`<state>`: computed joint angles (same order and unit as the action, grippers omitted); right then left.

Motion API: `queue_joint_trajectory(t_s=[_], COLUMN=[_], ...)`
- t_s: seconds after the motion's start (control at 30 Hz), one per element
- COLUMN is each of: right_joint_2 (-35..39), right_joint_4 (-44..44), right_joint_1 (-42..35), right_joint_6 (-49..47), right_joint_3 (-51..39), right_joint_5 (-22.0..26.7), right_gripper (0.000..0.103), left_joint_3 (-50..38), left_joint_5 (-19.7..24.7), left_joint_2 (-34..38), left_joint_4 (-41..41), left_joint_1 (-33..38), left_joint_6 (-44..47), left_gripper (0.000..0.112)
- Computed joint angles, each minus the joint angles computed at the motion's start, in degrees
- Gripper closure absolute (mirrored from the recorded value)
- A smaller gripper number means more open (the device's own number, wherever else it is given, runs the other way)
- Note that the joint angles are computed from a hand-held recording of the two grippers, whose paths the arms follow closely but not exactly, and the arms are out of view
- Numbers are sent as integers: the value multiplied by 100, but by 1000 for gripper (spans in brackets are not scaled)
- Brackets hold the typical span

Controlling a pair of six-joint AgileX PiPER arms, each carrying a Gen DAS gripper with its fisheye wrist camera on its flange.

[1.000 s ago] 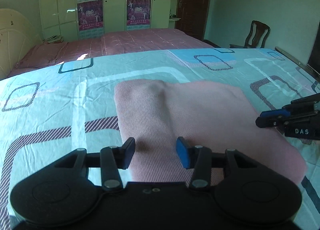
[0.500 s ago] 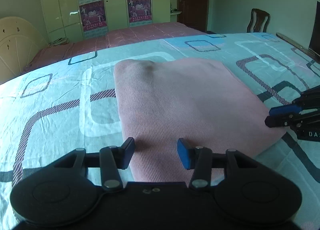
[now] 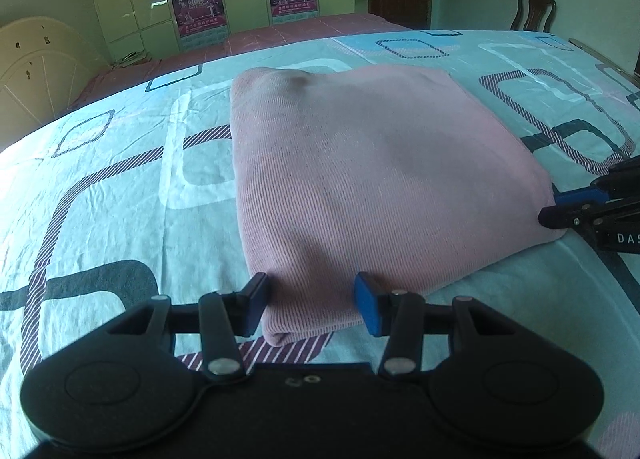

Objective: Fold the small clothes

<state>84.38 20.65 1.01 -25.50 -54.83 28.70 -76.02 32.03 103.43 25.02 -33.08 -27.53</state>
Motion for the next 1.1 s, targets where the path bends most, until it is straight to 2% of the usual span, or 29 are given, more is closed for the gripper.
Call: queue_joint_trajectory(t_s=[0.07, 0.13, 0.17, 0.2, 0.23, 0.3, 0.4, 0.43, 0.47, 0.5, 0.53, 0.6, 0.73, 0.9, 0.97, 1.1], right_joint_2=[-31, -116, -155, -169, -235, -477, -439, -302, -157, 8, 144, 602, 1547, 2580, 2854, 3220], right_joint_4=[62, 147, 226, 299, 373, 1107, 2524, 2812, 2975, 3253, 3638, 4048, 4371, 4348, 4489, 4439], right_joint_1=[-26, -117, -186, -296, -411, -895, -1828, -2014, -2128, -2241, -2372, -2513, -2575, -2509, -2546, -2538], right_joint_6=[-125, -377, -560, -728, -807, -1439, -2323, -2393, -2324, -2326, -2523, -2567, -2196, -1470, -1230, -691], right_joint_3=[39, 72, 96, 81, 133, 373, 405, 302, 188, 62, -42, -457, -1429, -2446, -2668, -3154], right_joint_5=[18, 212, 335, 555, 632, 658, 1068, 1186, 1252, 1302, 1420, 1801, 2493, 2924, 3080, 3398], right_gripper=[88, 88, 88, 88, 88, 88, 88, 84, 56, 38, 24, 24, 29, 31, 40, 43], left_joint_3=[5, -55, -128, -113, 73, 546, 756, 714, 627, 505, 417, 166, -587, -1176, -1441, -2197], left_joint_5=[118, 370, 581, 733, 655, 291, -52, -146, -197, -270, -388, -467, -176, 98, 235, 752], left_joint_2=[-41, -107, -110, -141, -299, -671, -899, -886, -839, -764, -691, -476, 142, 646, 851, 1513], left_joint_4=[-20, -442, -792, -1039, -1056, -775, -645, -803, -975, -1185, -1364, -1839, -2811, -4038, -4201, -5435], left_joint_1=[-32, 22, 83, 129, 154, 166, 347, 466, 570, 683, 779, 953, 1262, 1686, 1798, 2184], left_joint_6=[17, 402, 753, 962, 942, 536, 54, 15, -19, -55, -86, 39, 467, 1476, 1679, 2649], left_gripper=[67, 64, 54, 50, 49, 34, 32, 32, 32, 31, 30, 28, 29, 37, 37, 35])
